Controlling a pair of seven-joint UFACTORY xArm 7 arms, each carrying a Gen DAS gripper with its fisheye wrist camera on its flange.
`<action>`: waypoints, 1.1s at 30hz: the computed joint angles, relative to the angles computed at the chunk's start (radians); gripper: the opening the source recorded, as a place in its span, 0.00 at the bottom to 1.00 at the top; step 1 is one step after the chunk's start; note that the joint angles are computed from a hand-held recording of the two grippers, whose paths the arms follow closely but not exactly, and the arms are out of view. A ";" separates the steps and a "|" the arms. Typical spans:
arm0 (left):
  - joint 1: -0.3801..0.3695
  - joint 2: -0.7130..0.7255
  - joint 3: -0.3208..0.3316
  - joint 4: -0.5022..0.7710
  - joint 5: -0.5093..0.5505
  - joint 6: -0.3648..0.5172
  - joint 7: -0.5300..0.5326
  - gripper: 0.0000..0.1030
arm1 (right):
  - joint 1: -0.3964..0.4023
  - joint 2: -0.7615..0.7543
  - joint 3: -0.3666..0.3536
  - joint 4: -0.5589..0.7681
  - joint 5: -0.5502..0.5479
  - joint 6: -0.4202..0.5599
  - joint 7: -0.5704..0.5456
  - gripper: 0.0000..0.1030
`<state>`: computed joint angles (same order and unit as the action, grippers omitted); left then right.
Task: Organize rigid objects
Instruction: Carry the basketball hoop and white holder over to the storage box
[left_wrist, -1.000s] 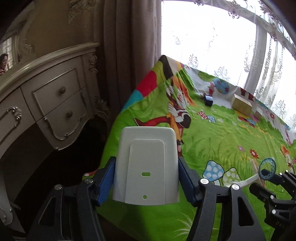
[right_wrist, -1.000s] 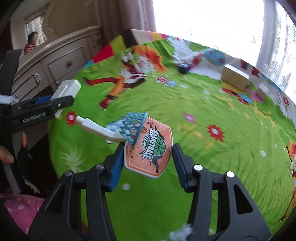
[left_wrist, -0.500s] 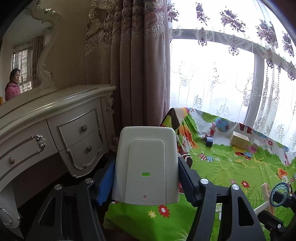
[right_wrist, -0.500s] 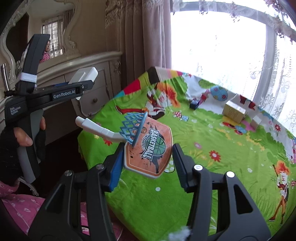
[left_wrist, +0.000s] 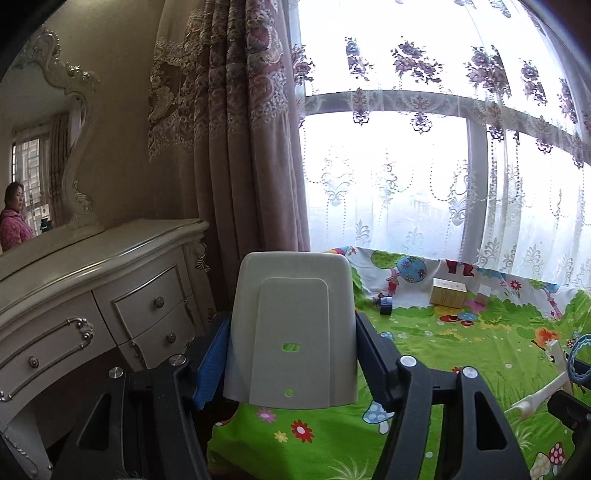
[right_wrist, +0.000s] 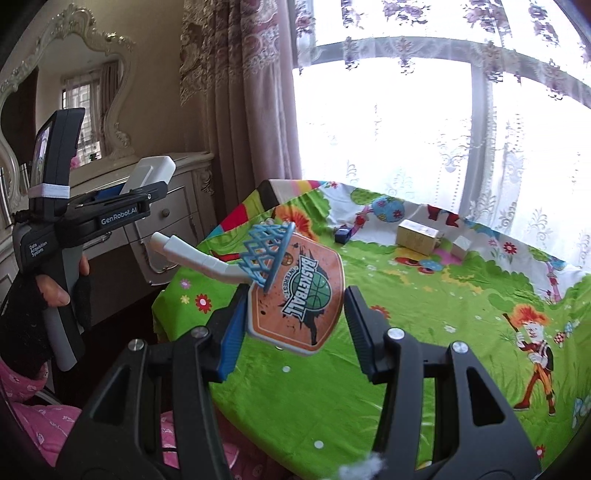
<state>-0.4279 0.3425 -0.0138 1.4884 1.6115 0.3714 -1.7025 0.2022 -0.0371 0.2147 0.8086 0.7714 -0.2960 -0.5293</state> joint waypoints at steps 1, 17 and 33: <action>-0.009 -0.004 -0.004 0.001 0.011 0.003 0.006 0.63 | -0.006 -0.017 0.007 -0.014 0.033 -0.008 -0.018 0.54; -0.100 0.035 -0.067 0.083 0.068 -0.106 0.142 0.63 | -0.394 -0.348 0.336 -0.243 0.424 0.008 -0.130 0.54; -0.238 0.149 -0.089 0.171 -0.149 -0.300 0.535 0.63 | -0.839 -1.194 0.575 -0.601 0.300 0.520 0.347 0.54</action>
<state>-0.6664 0.4918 -0.1028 1.6594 1.4628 0.0718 -1.1676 -0.6371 -1.2312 0.7901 0.2073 1.0711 0.2239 -0.1825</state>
